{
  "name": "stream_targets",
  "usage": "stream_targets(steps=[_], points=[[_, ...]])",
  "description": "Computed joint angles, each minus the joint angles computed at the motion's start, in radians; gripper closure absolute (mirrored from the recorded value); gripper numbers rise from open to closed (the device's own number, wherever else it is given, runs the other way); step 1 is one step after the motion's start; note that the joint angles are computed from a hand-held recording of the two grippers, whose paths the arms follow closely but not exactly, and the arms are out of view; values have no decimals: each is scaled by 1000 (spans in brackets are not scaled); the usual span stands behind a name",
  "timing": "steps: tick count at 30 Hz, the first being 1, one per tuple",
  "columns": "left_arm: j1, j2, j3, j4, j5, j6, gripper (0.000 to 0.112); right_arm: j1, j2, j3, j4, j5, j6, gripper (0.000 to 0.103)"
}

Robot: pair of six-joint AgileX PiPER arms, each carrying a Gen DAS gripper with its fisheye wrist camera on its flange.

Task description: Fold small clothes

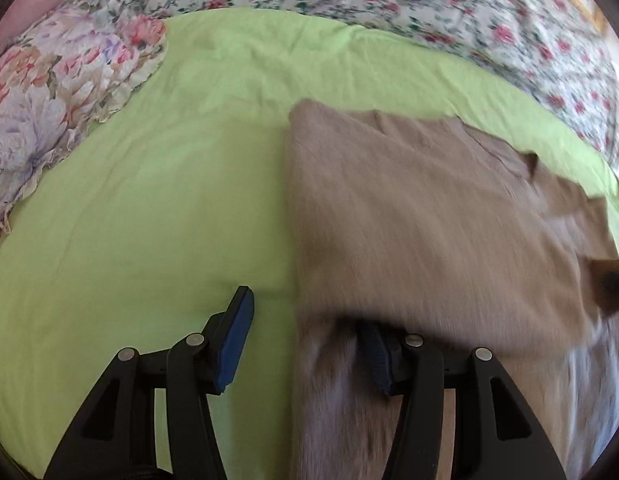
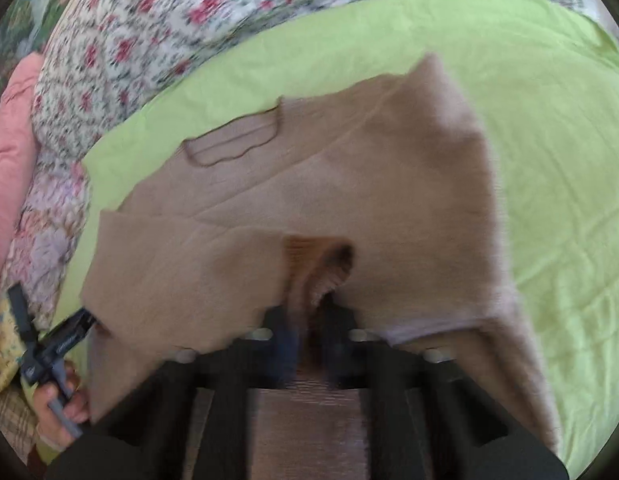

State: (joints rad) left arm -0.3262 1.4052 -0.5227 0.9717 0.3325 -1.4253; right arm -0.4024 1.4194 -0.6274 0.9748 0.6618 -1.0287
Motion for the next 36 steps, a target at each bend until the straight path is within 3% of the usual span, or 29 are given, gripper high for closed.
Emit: stream_targets(steps=[4, 7, 14, 17, 22, 26, 32, 36], points=[[-29, -28, 7, 103, 66, -174, 67, -109, -198, -28, 152, 128, -124, 96], [-68, -48, 36, 151, 95, -262, 67, -182, -199, -53, 182, 170, -173, 96], [-122, -48, 47, 156, 135, -306, 70, -185, 19, -6, 151, 34, -267, 96], [-123, -48, 43, 147, 136, -293, 70, -206, 31, -2, 184, 39, -308, 96], [-98, -40, 42, 133, 109, -262, 70, -125, 39, -3, 136, -73, -269, 96], [-56, -66, 45, -2, 63, -87, 70, -120, 58, -15, 40, -98, -157, 89], [-72, -264, 131, -359, 67, 306, 70, -323, -96, 39, 13, 107, -193, 76], [-171, -468, 207, -534, 179, 415, 69, -504, -208, 84, -39, 313, -237, 71]])
